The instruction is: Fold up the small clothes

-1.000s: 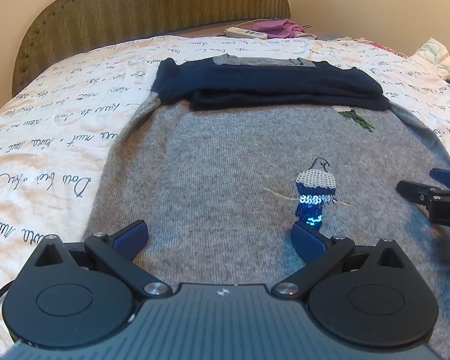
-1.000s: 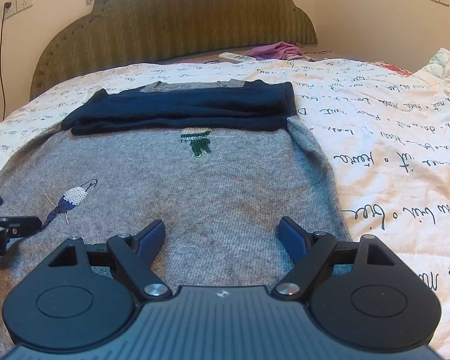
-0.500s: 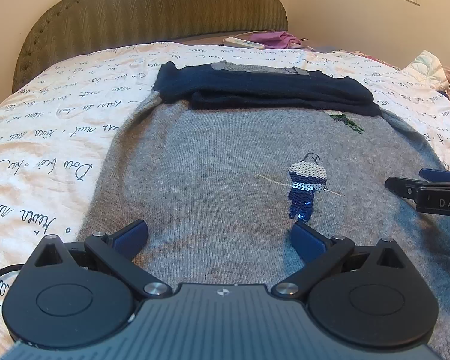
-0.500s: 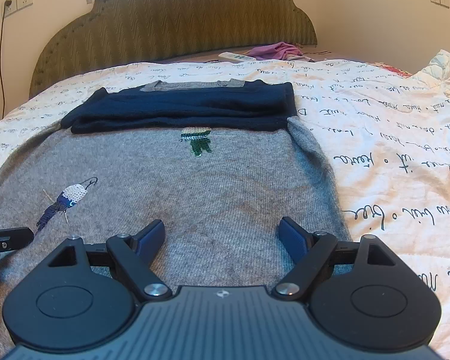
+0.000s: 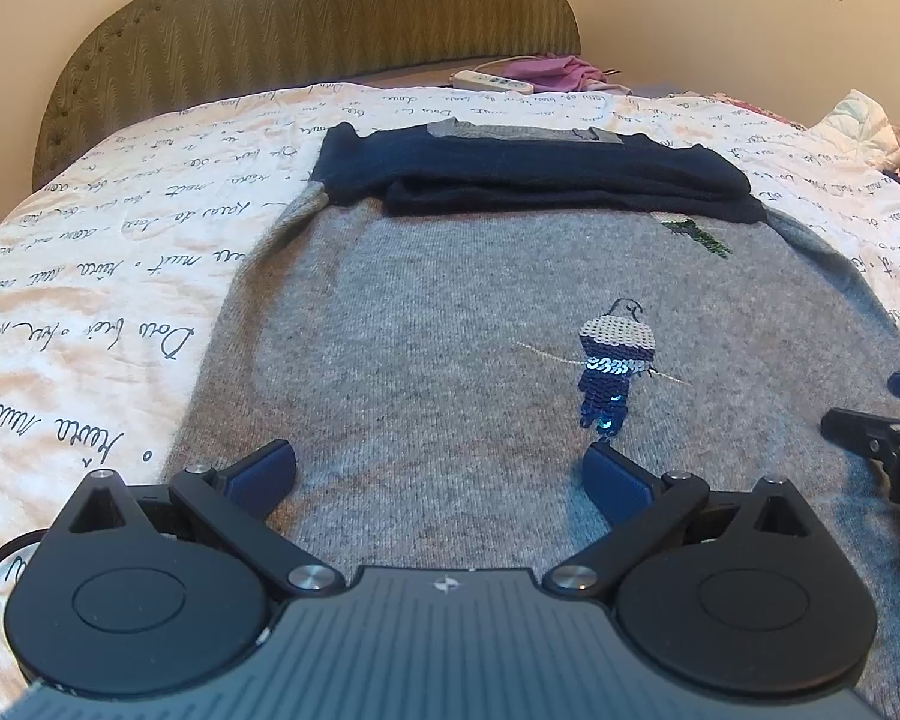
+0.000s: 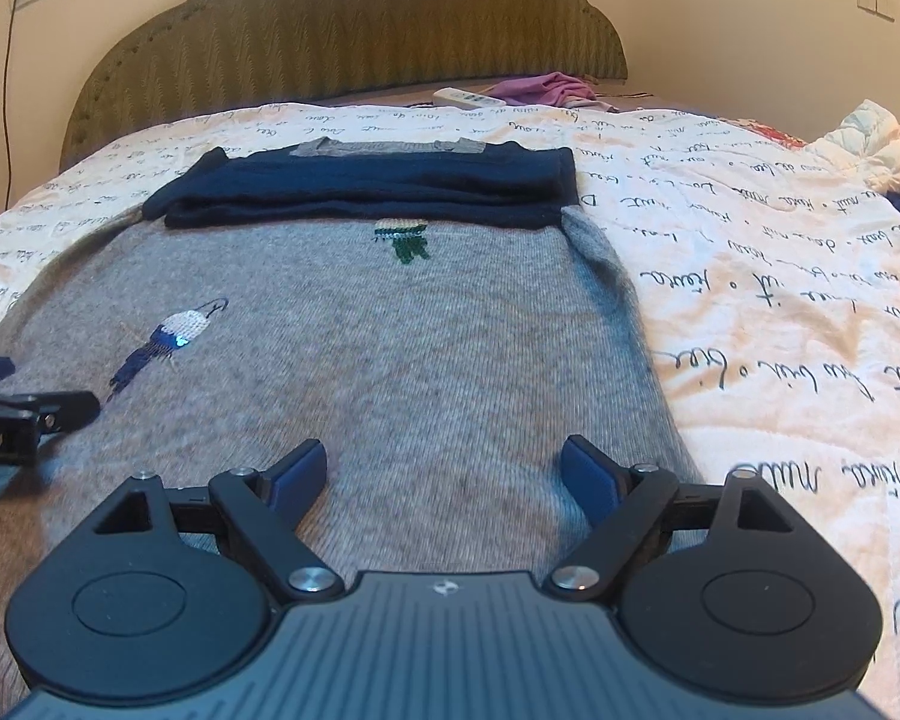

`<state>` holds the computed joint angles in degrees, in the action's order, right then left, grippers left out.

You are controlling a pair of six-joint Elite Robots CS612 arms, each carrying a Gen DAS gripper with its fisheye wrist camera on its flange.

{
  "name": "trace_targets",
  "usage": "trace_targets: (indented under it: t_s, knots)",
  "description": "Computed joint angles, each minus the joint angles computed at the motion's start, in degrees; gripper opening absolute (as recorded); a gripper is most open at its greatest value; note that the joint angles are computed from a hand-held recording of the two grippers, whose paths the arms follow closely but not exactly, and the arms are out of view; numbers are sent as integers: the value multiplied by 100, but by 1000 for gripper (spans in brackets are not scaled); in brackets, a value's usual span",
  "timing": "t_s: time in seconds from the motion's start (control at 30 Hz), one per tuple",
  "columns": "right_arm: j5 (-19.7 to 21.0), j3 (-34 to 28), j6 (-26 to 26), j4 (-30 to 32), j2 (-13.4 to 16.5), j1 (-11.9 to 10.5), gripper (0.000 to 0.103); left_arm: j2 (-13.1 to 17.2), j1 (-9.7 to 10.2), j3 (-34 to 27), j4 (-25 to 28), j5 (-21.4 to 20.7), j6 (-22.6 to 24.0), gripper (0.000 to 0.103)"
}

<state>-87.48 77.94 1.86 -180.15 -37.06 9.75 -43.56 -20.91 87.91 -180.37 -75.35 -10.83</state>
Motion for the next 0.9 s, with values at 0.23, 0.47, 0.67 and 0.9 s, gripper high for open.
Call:
trace_targets:
  t_s: [0.23, 0.47, 0.67, 0.9]
  knots:
    - [-38, 266, -152, -78, -134, 23, 94, -114, -19, 136, 96, 30, 60, 103]
    - [-20, 383, -140, -103, -191, 21, 96, -240, -68, 422, -87, 121, 94, 103]
    - [25, 502, -170, -86, -271, 9, 97, -336, -91, 600, -196, 144, 215, 103]
    - [70, 772, -250, -170, -416, -9, 97, -433, -137, 806, -325, 179, 364, 103]
